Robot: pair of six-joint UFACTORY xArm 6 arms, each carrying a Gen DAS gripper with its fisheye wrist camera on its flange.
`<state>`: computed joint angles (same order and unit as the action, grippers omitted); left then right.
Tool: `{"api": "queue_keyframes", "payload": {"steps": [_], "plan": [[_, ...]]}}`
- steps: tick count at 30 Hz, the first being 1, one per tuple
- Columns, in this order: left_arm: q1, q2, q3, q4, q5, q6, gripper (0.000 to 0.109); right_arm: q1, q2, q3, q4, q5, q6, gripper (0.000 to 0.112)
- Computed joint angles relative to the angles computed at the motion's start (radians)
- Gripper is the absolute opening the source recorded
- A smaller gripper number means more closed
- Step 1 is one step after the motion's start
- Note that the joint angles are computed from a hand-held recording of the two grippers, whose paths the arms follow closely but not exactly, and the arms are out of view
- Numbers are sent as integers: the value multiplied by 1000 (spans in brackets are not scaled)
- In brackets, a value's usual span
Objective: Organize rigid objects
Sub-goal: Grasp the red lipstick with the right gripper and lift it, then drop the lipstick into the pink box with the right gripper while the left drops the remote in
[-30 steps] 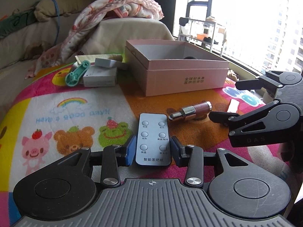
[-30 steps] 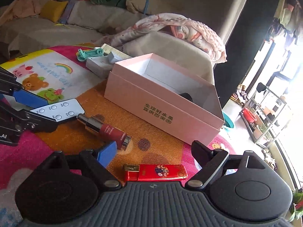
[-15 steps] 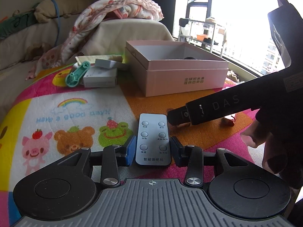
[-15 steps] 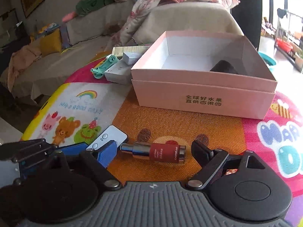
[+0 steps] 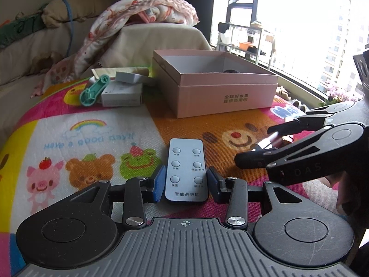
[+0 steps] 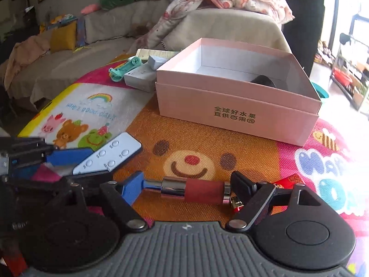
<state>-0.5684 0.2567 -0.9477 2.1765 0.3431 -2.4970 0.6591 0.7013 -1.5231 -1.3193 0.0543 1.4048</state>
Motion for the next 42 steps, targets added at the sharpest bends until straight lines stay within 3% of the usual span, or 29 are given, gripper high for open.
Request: {"api": "queue_keyframes", "payload": {"steps": [8,19,29,31,36,39,42], "plan": [[1,0,1,-2,1,5,45,-12,-36,17,-399,-32,346,81],[3,2,-3,-27,-1,38,45,11,-82,80,-433,31,438,86],[12,61,-89,-205,-27,272,45,16,-103,94,-553,15,525,79],[9,58,-87,-172,-31,265,44,7,-113,102,-586,1,551,79],[19,41,-110,-27,-90,169,43,-8,-161,110,-815,-1,756,79],[38,16,-176,83,-121,99,43,-4,-198,109,-977,48,895,79],[67,34,-322,96,-150,170,43,-1,-214,81,-1022,129,894,79]]}}
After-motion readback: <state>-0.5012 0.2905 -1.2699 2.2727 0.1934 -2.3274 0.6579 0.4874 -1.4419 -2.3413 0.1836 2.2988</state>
